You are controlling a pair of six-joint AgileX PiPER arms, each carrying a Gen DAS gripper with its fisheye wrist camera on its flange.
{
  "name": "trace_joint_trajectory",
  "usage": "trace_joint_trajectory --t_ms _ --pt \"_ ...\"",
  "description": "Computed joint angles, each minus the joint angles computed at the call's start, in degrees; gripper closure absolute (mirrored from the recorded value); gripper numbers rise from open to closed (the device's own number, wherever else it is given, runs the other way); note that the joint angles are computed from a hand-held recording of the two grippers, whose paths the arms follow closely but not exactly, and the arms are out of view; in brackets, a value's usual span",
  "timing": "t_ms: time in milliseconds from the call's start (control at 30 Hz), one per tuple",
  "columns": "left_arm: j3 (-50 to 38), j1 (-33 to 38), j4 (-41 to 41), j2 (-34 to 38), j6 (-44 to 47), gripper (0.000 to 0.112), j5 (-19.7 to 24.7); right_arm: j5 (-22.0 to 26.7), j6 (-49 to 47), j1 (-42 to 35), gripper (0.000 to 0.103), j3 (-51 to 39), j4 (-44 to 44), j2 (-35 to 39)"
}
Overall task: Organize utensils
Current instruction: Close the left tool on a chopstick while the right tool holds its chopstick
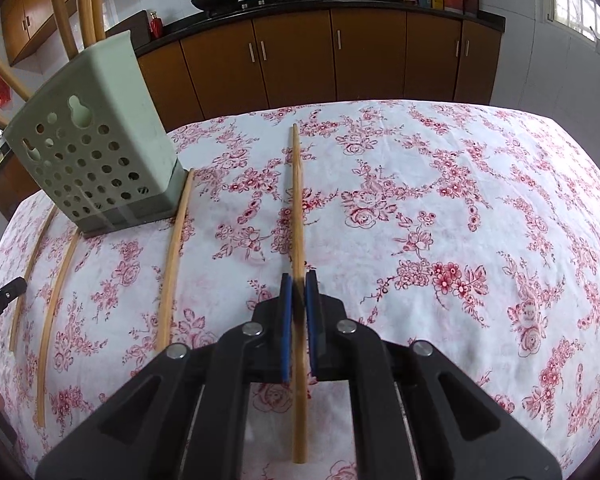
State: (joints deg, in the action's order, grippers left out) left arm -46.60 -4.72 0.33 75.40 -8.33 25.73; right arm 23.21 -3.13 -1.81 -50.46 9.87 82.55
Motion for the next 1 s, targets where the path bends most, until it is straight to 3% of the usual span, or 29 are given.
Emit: trace_joint_trajectory --t_ms 400,1000 --pt "0.92 3.35 -9.96 -0.32 9.79 0.103 -0.57 -0.04 -3.45 -0.86 0.095 0.39 3.83 -0.15" --pt "0.92 3.4 -11.03 -0.5 10.13 0.103 -0.37 0.18 -4.93 -1.34 0.095 0.42 5.4 -0.28"
